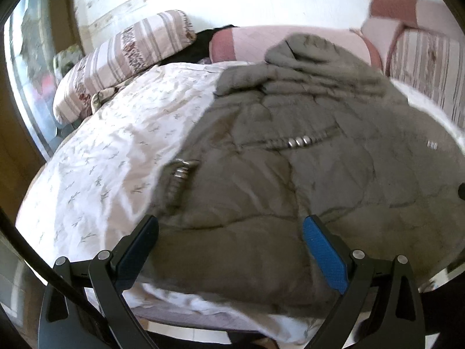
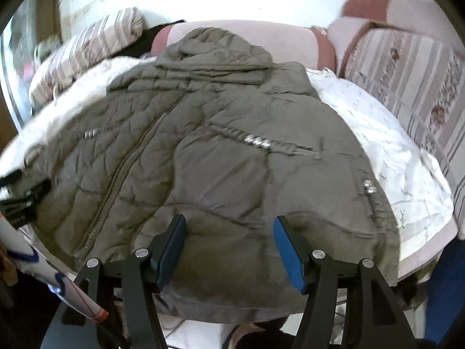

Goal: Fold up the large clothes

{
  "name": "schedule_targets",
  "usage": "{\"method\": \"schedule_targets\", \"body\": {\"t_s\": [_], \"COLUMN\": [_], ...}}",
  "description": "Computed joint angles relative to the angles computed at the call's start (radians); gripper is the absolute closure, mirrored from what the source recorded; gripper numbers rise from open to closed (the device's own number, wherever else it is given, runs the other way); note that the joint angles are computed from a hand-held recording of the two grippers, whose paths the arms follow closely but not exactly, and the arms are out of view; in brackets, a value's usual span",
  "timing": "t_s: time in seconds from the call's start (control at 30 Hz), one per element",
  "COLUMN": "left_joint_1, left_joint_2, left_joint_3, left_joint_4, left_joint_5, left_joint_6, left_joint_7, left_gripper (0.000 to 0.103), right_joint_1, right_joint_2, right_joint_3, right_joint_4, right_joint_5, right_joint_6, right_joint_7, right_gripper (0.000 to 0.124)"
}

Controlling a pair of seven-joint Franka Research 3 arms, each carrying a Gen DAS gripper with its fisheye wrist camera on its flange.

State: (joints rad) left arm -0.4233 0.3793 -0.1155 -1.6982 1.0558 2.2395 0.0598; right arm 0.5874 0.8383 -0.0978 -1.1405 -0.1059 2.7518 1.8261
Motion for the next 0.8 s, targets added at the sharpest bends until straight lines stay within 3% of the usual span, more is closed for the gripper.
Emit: {"method": "schedule_targets", "body": {"t_s": [0.23,0.3,0.37,0.4,0.47,0.57,0.63,0.7,0.8], "left_joint_1": [0.122,0.203,0.261,0.279,0.281,0.283,0.268,0.257,0.222], "left_joint_2": [-0.177,-0.225,-0.241,-0.240,-0.236,-0.211,-0.196,-0.171,-0.153], "left_joint_3": [0.007,0.012,0.022,0.025,0.041,0.039,0.041,0.039,0.040], "left_joint_4": [-0.214,-0.312,-0.385,-0.405,-0.412,-0.392,-0.371,-0.350,-0.327], "left_joint_5": [-0.076,-0.176,-0.224,-0.248,-0.201,-0.188,-0.175,-0.177,-0.170], "left_joint_6": [0.135,0.312,0.502,0.558,0.607,0.653,0.651,0.673,0.656], "left_joint_7": [-0.139,-0.180,-0.219,-0.224,-0.283,-0.263,-0.259,-0.235,-0.220], "left_gripper": [0.004,0.007,0.013,0.016,0.016,0.016,0.016,0.016,0.016], "right_joint_1": [-0.064,-0.105,-0.190,-0.250,-0.311,-0.369,-0.379,-0.367,-0.382], "right_joint_2": [-0.082,-0.084,-0.070,-0.052,-0.025,0.015,0.051,0.055,0.079], "right_joint_3": [-0.038,-0.030,0.054,0.118,0.178,0.248,0.268,0.259,0.297], "right_joint_4": [-0.107,-0.108,-0.084,-0.065,-0.035,0.012,0.065,0.073,0.106], "right_joint_5": [0.070,0.108,0.182,0.246,0.339,0.452,0.493,0.508,0.554], "right_joint_6": [0.119,0.112,0.084,0.069,0.041,0.007,-0.046,-0.047,-0.083], "right_joint_7": [0.100,0.132,0.099,0.072,0.059,0.019,-0.005,-0.023,-0.087], "right_gripper": [0.057,0.057,0.057,0.057,0.058,0.058,0.058,0.058,0.058]}}
